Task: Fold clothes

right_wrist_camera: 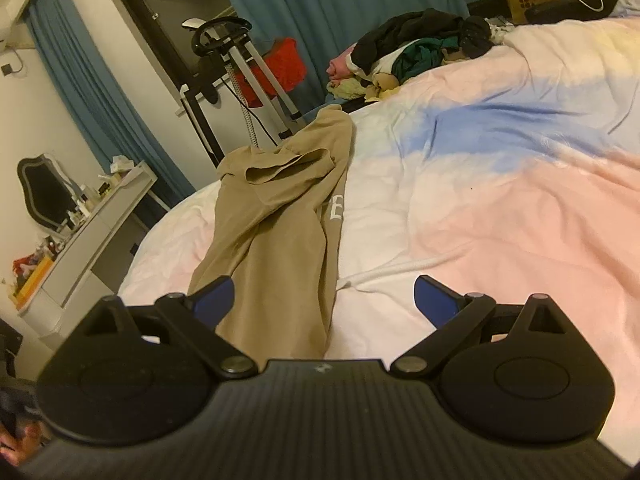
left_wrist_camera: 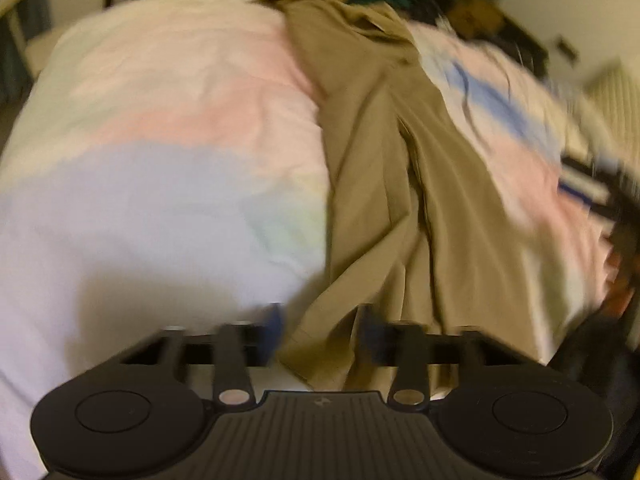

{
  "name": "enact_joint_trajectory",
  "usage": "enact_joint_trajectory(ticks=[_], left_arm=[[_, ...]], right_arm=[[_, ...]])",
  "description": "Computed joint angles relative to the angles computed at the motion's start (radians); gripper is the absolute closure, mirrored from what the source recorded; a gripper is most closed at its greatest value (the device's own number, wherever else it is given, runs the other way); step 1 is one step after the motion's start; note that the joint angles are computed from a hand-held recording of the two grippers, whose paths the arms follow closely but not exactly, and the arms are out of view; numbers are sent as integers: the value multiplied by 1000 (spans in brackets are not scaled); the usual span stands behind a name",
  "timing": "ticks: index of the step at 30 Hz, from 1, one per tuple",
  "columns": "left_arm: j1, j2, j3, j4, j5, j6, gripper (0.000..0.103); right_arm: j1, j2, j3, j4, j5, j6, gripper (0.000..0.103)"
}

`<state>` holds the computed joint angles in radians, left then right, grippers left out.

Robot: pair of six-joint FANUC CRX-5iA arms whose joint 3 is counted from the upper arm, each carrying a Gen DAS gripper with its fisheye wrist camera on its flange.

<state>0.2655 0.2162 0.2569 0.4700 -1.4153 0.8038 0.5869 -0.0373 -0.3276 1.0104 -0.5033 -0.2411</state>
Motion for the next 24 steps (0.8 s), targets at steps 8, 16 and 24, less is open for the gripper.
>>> enact_joint_trajectory(ticks=[8,16,24], left_arm=[[-116,-279,-179,-95,233,-271,97],[-283,-355,-256,-176,249,-280,99],[-336,-190,-136,-293,48,-74,77]], right_arm=[[-7,-6,-10,17,19,-15,5],[-13,-23,-37,118,24,-78,5],[-14,-37,-52,193,12,-90,5]])
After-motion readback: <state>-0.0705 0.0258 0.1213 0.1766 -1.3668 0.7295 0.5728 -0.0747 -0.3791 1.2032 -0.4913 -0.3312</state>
